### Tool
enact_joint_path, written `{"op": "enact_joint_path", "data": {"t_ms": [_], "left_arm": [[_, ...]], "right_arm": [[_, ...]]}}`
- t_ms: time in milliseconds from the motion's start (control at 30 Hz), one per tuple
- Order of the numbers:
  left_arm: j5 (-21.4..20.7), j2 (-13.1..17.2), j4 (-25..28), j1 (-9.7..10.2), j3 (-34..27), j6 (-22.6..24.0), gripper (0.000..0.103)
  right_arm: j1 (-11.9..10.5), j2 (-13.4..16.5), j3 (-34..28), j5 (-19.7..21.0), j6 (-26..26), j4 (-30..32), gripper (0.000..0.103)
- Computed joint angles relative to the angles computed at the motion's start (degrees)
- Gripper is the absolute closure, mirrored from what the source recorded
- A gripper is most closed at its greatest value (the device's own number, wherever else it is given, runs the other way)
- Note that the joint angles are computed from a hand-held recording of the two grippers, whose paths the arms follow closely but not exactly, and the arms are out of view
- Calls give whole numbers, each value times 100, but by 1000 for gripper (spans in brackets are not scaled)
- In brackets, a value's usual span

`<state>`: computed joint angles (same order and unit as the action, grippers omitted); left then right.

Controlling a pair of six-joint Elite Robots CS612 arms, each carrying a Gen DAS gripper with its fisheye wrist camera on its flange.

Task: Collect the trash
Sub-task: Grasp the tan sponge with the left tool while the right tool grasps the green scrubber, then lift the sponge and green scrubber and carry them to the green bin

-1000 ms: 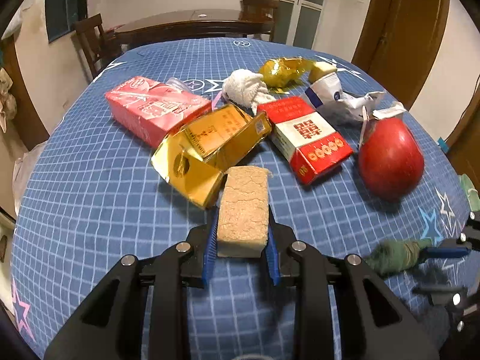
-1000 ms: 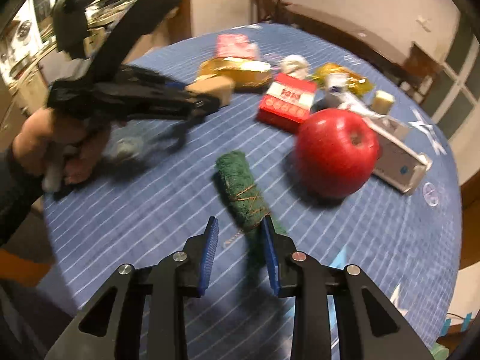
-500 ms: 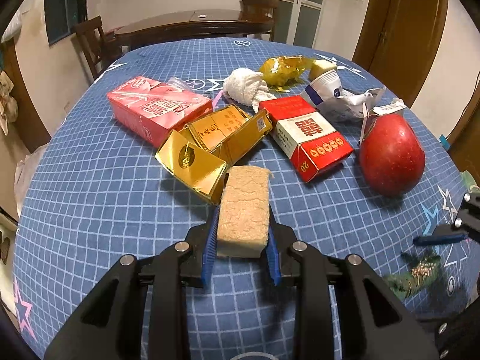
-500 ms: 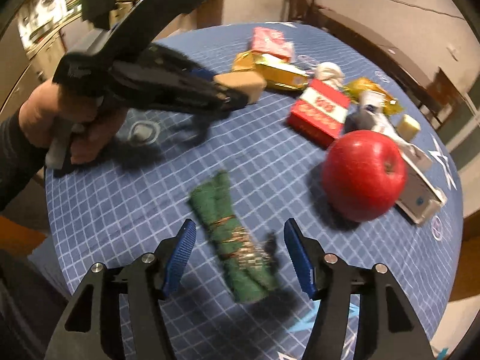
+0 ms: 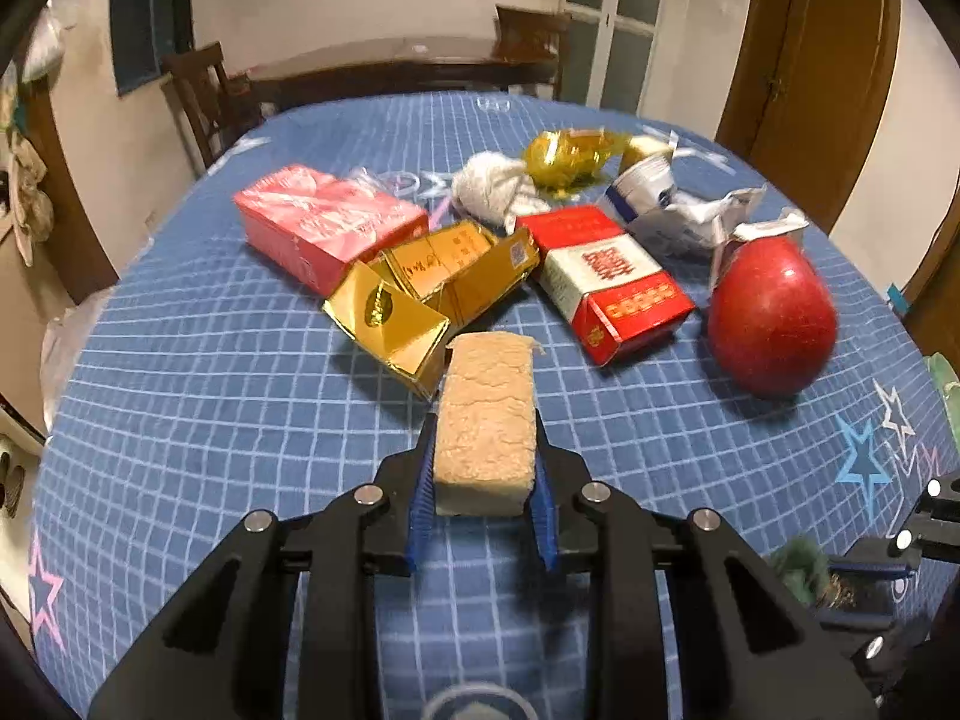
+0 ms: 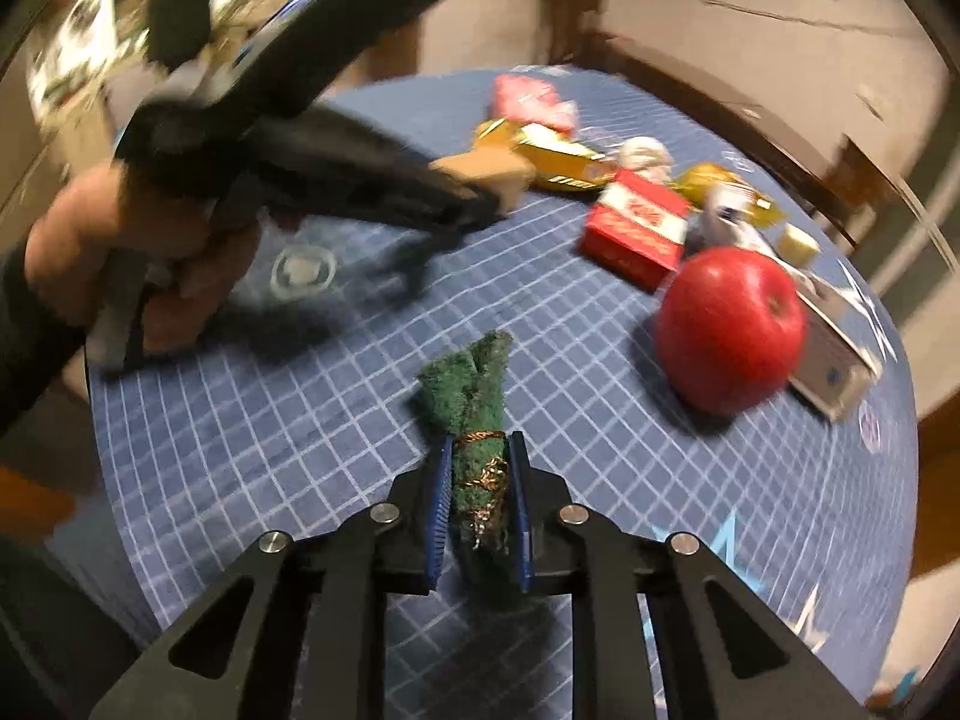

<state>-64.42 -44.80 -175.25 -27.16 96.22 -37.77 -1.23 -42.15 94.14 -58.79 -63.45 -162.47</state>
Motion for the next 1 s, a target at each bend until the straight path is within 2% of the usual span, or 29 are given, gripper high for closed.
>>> {"op": "enact_joint_path", "data": {"t_ms": [100,200,300,400,533,633,1000], "left_arm": [[531,-52,-302,-207,167,-5,77],[1070,-91,-658,-444,320,41,77],[1587,-124,-916,-662,407,79,77],[2043,-140,-1223,-852,442,125,77],[2494,-102,-1591,-1044,375,353,77],[2628,-61,-1829,-1128,287,571,77],[2236,222,-2055,-1220,-422,1212,77]], "right_arm": [[-188,12,156,564,1004,-672,85],[-318,53,352,927,1996,-1716,85],[-433,111,534,1073,2914,-2884,85],[-527,179,608,1101,3554,-3769,85],[-645,210,676,1116,4080,-4476,85],[-750,186,717,1093,4308,-4740,85],[-1099,88,547,819,4623,-4899,85]]}}
